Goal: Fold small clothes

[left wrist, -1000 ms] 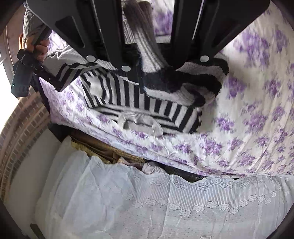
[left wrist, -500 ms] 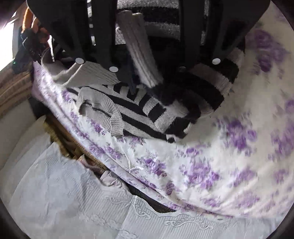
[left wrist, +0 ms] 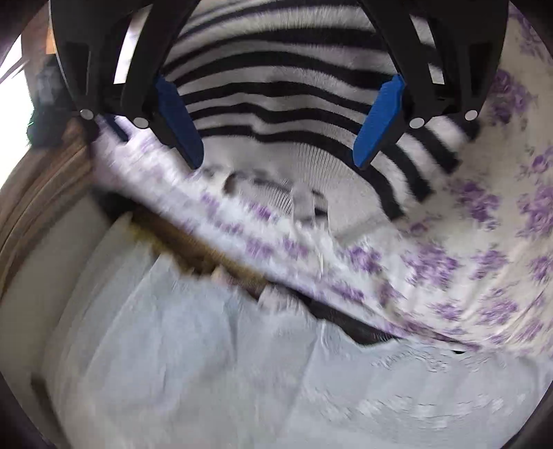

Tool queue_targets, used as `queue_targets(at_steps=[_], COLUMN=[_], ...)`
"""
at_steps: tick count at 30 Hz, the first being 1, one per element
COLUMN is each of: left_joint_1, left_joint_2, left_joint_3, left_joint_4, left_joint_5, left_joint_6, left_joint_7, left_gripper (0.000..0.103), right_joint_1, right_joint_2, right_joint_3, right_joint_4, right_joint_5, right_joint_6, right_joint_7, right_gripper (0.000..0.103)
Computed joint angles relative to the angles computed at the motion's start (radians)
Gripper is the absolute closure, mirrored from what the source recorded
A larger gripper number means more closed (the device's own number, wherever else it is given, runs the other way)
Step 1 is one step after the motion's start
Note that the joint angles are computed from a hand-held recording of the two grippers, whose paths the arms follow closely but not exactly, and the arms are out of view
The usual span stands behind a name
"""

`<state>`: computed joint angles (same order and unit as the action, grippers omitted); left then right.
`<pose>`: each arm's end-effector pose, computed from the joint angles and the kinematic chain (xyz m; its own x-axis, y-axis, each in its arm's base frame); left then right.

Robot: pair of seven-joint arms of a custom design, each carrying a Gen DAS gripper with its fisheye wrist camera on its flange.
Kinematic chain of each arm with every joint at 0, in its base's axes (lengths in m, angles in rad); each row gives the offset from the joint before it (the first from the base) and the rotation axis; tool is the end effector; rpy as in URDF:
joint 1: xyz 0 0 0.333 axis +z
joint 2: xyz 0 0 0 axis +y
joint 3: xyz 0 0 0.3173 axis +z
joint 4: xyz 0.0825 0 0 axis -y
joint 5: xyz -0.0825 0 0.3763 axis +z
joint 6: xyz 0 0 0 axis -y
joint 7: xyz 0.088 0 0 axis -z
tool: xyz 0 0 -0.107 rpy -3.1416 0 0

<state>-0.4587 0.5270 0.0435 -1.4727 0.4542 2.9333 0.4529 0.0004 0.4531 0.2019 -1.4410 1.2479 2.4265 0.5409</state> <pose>0.6653 -0.3324 0.4851 0.0587 -0.8911 0.4500 -0.6180 -0.3865 -0.6846 0.7157 0.1205 0.5012 0.5726 -0.6421 -0.5098 -0.6311 0.0516 -0.7739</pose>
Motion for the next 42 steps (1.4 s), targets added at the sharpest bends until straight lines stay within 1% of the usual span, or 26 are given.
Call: queue_targets(at_steps=[2,4,5,6,7,8,9,10,11,12,13,14,16,18,19,20,22,24,26,28,30,33,35,37,40,42], left_joint_1=[0.04,0.035,0.044,0.081,0.085,0.076,0.051,0.034,0.034,0.022,0.008,-0.002,-0.009,0.038,0.044,0.051,0.076,0.053,0.032,-0.014,-0.007,0.001,-0.029,-0.013,-0.041,-0.051], left_joint_2=[0.069,0.134,0.157,0.164,0.155,0.148,0.15,0.157,0.16,0.157,0.146,0.13,0.068,0.026,0.008,0.004,0.038,0.103,0.151,0.149,0.116,0.07,0.065,0.099,0.09,0.029], left_joint_3=[-0.061,-0.043,-0.04,-0.071,-0.068,-0.052,-0.016,0.006,0.006,0.018,0.03,0.039,0.043,-0.023,-0.036,-0.058,-0.118,-0.104,-0.085,-0.047,-0.06,-0.077,-0.05,-0.081,-0.058,-0.048], left_joint_4=[0.109,0.19,0.206,0.191,0.17,0.163,0.172,0.184,0.184,0.182,0.171,0.153,0.064,-0.008,-0.035,-0.038,0.022,0.119,0.194,0.221,0.175,0.107,0.114,0.155,0.153,0.059], left_joint_5=[0.024,-0.058,-0.093,-0.096,-0.095,-0.096,-0.079,-0.061,-0.053,-0.033,-0.009,0.015,0.072,0.065,0.054,0.034,-0.031,-0.066,-0.064,-0.008,-0.001,-0.005,0.026,-0.007,0.038,0.082], left_joint_6=[-0.132,-0.239,-0.247,-0.2,-0.164,-0.159,-0.174,-0.193,-0.194,-0.201,-0.207,-0.205,-0.131,0.005,0.04,0.039,-0.066,-0.223,-0.322,-0.375,-0.327,-0.228,-0.276,-0.373,-0.4,-0.308], left_joint_7=[0.012,0.06,0.08,0.095,0.092,0.079,0.044,0.02,0.015,0.002,-0.014,-0.033,-0.057,0.01,0.033,0.073,0.186,0.215,0.229,0.203,0.178,0.161,0.126,0.153,0.117,0.038], left_gripper=[0.017,0.018,0.019,0.02,0.02,0.02,0.02,0.02,0.02,0.02,0.02,0.02,0.02,0.014,0.006,0.004,0.004,0.004,0.005,0.005,0.005,0.005,0.005,0.005,0.005,0.005], right_joint_1=[0.039,0.081,0.124,0.158,0.157,0.122,0.094,0.095,0.125,0.145,0.13,0.085,0.035,-0.044,-0.079,-0.092,-0.064,0.0,0.047,0.036,0.013,-0.015,0.013,0.05,0.061,0.011], right_joint_2=[0.088,0.185,0.212,0.236,0.274,0.294,0.288,0.262,0.237,0.234,0.236,0.245,0.213,0.146,0.112,0.102,0.12,0.15,0.193,0.16,0.107,0.067,0.076,0.108,0.049,-0.039], right_joint_3=[-0.006,-0.016,-0.06,-0.094,-0.096,-0.069,-0.037,-0.04,-0.068,-0.094,-0.085,-0.042,0.025,0.145,0.194,0.208,0.175,0.099,0.041,0.05,0.078,0.098,0.066,0.022,0.021,0.082], right_joint_4=[0.116,0.226,0.253,0.262,0.297,0.324,0.316,0.279,0.232,0.215,0.21,0.226,0.18,0.093,0.055,0.047,0.083,0.118,0.158,0.126,0.059,0.017,0.027,0.057,-0.025,-0.132], right_joint_5=[-0.099,-0.219,-0.265,-0.348,-0.402,-0.385,-0.334,-0.324,-0.358,-0.407,-0.419,-0.361,-0.324,-0.244,-0.192,-0.169,-0.212,-0.304,-0.387,-0.376,-0.323,-0.252,-0.275,-0.349,-0.352,-0.211], right_joint_6=[-0.062,-0.042,0.001,0.077,0.096,0.06,0.08,0.155,0.273,0.334,0.346,0.301,0.321,0.334,0.294,0.25,0.134,0.085,0.088,0.112,0.169,0.121,0.086,0.057,0.137,0.189], right_joint_7=[0.109,0.253,0.305,0.369,0.416,0.461,0.448,0.428,0.442,0.5,0.55,0.538,0.488,0.27,0.152,0.105,0.14,0.241,0.315,0.305,0.239,0.164,0.194,0.281,0.25,0.08], right_gripper=[0.016,0.016,0.015,0.016,0.019,0.023,0.023,0.023,0.016,0.003,0.004,0.004,0.004,0.004,0.004,0.004,0.004,0.004,0.006,0.004,0.004,0.004,0.004,0.003,0.004,0.004])
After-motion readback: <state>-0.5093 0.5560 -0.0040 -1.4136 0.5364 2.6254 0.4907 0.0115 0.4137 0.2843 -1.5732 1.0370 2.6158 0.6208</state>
